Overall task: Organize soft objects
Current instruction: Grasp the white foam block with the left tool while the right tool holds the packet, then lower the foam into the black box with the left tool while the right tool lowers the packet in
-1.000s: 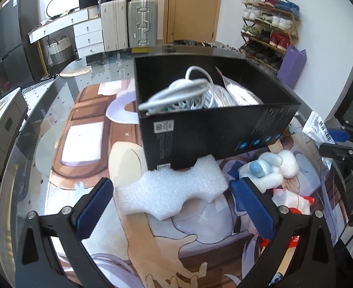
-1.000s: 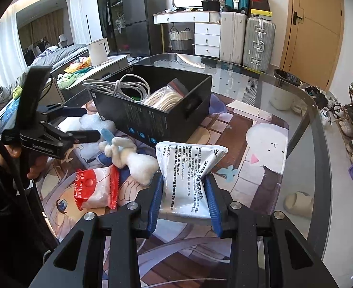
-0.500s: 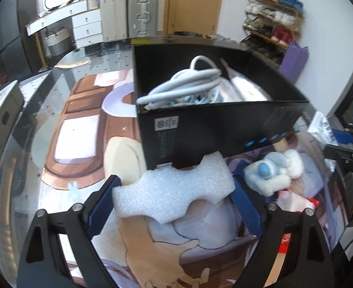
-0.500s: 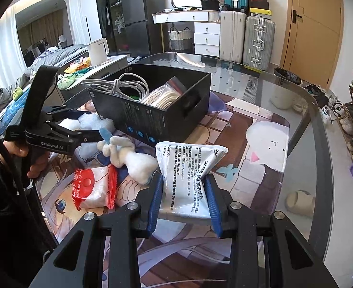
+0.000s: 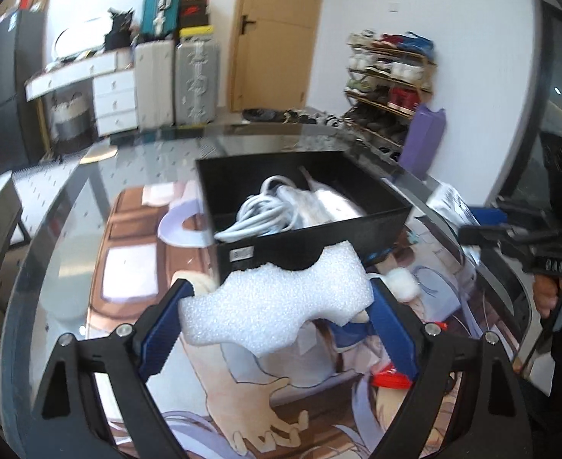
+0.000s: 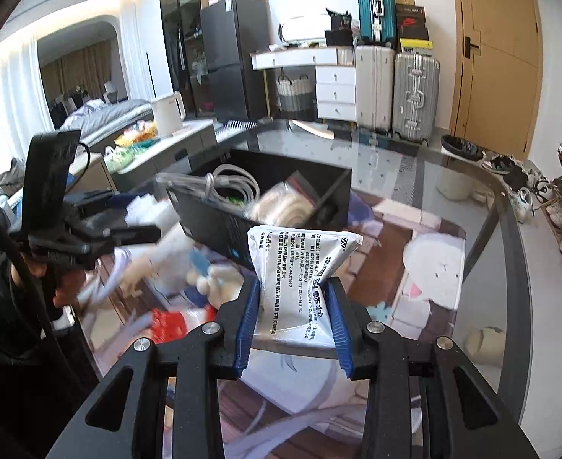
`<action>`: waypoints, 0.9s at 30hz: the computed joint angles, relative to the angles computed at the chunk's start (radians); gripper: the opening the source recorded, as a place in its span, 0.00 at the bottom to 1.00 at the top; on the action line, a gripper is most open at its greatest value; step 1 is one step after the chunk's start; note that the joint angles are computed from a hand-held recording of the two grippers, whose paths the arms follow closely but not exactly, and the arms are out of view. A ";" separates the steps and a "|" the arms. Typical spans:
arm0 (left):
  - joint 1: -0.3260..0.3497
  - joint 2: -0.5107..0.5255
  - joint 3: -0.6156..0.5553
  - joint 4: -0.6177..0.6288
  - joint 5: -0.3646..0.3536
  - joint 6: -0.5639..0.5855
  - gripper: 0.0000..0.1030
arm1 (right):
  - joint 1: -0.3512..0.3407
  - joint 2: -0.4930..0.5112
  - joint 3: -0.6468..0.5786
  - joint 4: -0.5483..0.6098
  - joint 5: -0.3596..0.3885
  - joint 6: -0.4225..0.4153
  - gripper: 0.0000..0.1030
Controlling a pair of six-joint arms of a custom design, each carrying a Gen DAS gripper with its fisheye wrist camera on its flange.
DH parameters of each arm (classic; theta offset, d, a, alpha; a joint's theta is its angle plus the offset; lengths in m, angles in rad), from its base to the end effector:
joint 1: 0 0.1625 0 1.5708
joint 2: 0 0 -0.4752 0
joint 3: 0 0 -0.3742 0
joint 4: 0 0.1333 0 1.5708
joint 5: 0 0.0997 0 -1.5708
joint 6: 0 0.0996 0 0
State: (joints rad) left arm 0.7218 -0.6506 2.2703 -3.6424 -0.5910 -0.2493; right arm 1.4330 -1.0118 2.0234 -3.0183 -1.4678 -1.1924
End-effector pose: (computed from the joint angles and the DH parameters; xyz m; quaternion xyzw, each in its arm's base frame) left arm -0.2129 -0.4752 0.0702 0.1533 0.8527 -0.4080 0.2880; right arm 0.0621 -0.5969 0.2005 0.5003 -0.8370 0.2009 0.0937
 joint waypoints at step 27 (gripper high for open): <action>0.044 -0.047 -0.151 -0.032 0.077 0.161 0.88 | 0.071 0.075 -0.026 -0.109 0.088 0.201 0.35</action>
